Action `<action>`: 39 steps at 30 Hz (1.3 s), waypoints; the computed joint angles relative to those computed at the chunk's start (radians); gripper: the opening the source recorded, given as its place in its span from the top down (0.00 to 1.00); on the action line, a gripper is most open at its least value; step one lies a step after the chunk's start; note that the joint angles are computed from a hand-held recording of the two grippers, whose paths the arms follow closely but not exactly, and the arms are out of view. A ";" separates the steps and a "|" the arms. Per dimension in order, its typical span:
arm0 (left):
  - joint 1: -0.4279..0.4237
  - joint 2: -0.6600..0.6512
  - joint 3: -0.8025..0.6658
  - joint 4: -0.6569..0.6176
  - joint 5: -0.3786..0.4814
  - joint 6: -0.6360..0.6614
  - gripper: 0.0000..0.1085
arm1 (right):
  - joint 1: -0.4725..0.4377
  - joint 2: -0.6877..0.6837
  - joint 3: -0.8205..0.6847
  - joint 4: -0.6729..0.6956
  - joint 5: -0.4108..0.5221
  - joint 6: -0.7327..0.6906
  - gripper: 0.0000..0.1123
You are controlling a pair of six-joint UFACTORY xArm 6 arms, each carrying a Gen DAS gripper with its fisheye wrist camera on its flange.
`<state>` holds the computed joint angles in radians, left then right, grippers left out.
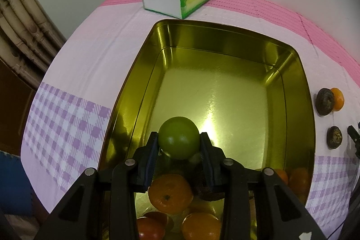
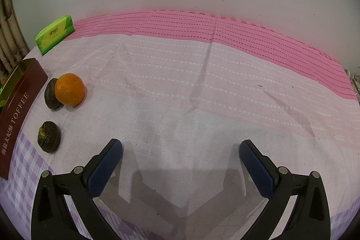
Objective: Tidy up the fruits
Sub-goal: 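Lower the lime into the tray and open the left gripper, then lift the open left gripper away from the tray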
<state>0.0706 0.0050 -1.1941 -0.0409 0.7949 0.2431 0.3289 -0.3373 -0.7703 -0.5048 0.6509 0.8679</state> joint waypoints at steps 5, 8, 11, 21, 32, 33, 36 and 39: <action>0.017 -0.015 0.008 -0.084 -0.002 0.048 0.65 | -0.001 0.001 0.000 0.000 -0.001 0.000 0.08; 0.027 -0.030 0.017 -0.126 -0.011 0.070 0.60 | -0.001 0.002 0.000 0.000 -0.002 0.000 0.08; 0.030 -0.056 0.036 -0.119 -0.031 0.066 0.60 | -0.001 0.002 0.000 0.000 -0.003 0.000 0.08; 0.037 -0.118 0.066 -0.158 -0.082 0.073 0.44 | -0.002 0.002 0.001 0.000 -0.003 0.000 0.08; 0.061 -0.158 0.090 -0.156 -0.097 0.059 0.37 | -0.002 0.003 0.000 0.000 -0.003 0.000 0.08; 0.063 -0.166 0.097 -0.157 -0.095 0.068 0.37 | -0.001 0.002 0.001 0.000 -0.003 0.000 0.08; 0.063 -0.187 0.116 -0.127 -0.105 0.065 0.37 | -0.002 0.003 0.000 0.000 -0.003 0.000 0.08; 0.073 -0.203 0.121 -0.145 -0.086 0.089 0.36 | -0.002 0.002 0.000 0.001 -0.003 -0.001 0.08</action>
<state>0.1432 -0.1982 -1.0735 -0.1861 0.7090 0.3316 0.3270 -0.3348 -0.7706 -0.5038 0.6484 0.8669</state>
